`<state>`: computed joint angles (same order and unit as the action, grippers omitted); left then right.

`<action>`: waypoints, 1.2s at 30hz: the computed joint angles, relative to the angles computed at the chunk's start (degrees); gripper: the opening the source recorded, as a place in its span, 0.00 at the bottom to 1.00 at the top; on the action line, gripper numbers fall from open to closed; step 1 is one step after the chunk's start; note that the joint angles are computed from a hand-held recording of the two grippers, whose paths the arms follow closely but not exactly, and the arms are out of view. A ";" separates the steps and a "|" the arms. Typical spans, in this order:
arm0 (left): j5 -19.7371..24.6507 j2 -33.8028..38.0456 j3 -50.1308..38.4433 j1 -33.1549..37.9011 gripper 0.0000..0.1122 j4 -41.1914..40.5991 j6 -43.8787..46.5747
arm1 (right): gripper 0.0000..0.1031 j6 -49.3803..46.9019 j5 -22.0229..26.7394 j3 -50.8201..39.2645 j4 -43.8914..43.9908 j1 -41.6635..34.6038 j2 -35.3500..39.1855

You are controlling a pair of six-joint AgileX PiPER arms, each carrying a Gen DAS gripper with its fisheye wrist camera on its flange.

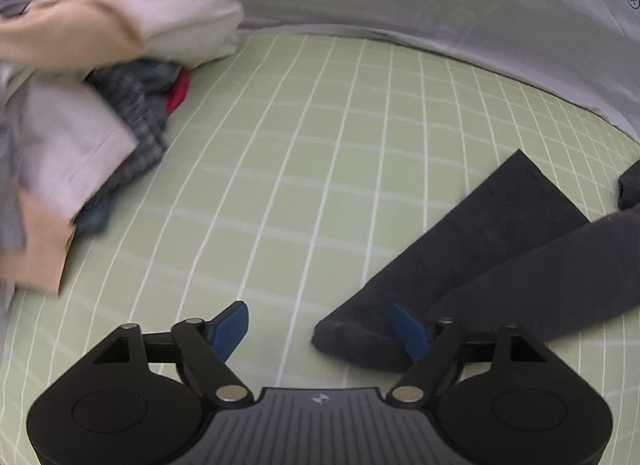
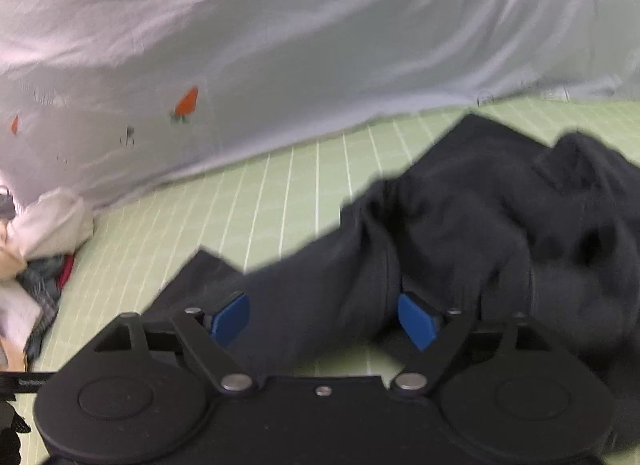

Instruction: Fold clothes

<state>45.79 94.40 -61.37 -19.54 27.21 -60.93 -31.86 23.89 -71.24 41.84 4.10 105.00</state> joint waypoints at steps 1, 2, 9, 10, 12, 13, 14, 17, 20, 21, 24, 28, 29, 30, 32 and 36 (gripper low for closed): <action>-0.16 -0.93 1.14 -0.26 0.72 -0.13 -0.29 | 0.80 -1.72 0.03 1.38 1.73 -0.13 -0.38; -0.20 -1.46 1.84 -0.59 0.72 -0.03 -0.51 | 0.80 -3.26 -0.45 2.62 3.32 -0.14 -0.58; 0.37 -1.75 2.07 -1.37 0.72 0.70 1.55 | 0.77 -6.72 0.59 1.60 8.96 -0.24 3.78; 0.33 -1.64 1.99 -1.21 0.72 0.51 2.01 | 0.76 -7.50 1.45 0.97 10.33 -0.22 4.46; -0.04 -1.68 2.27 -0.98 0.72 0.27 2.44 | 0.75 -6.77 3.05 -0.62 11.38 0.22 6.08; -0.22 -1.82 2.54 -1.03 0.72 0.29 2.38 | 0.73 -6.33 3.63 -0.94 11.76 0.55 6.60; -0.41 -2.01 2.86 -1.17 0.72 0.38 2.19 | 0.70 -6.29 4.12 -1.10 12.55 0.83 7.07; -0.05 -3.43 4.24 -2.30 0.72 1.05 1.05 | 0.47 -10.46 4.40 0.08 18.52 1.65 7.44; 1.12 -4.67 5.50 -3.24 0.72 1.89 -0.36 | 0.19 -16.22 4.72 1.64 22.88 2.23 6.65; 1.42 -5.22 5.82 -3.28 0.72 1.94 -0.64 | 0.17 -18.36 4.81 2.42 24.14 2.30 5.98; 2.50 -7.39 6.71 -3.48 0.72 2.51 -2.15 | 0.09 -21.12 6.47 4.93 27.16 1.66 3.27; 4.64 -10.77 7.10 -3.76 0.72 3.19 -3.61 | 0.08 -21.23 10.06 7.34 29.83 1.52 -1.75; 5.05 -11.68 7.18 -3.79 0.72 3.32 -3.86 | 0.08 -21.84 10.93 7.65 30.23 1.69 -3.10; 5.41 -12.43 7.19 -3.68 0.72 3.53 -4.12 | 0.08 -21.77 11.38 7.53 29.82 2.13 -4.38; 6.01 -13.54 7.06 -3.24 0.72 3.97 -4.51 | 0.08 -19.85 11.77 5.79 28.05 3.19 -5.80; 5.70 -13.92 6.74 -0.91 0.73 4.31 -3.77 | 0.08 -15.09 12.51 0.73 26.11 3.83 -2.76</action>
<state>51.49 80.48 -54.63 -20.45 31.52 -64.70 -46.95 36.40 -70.52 67.95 7.94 102.23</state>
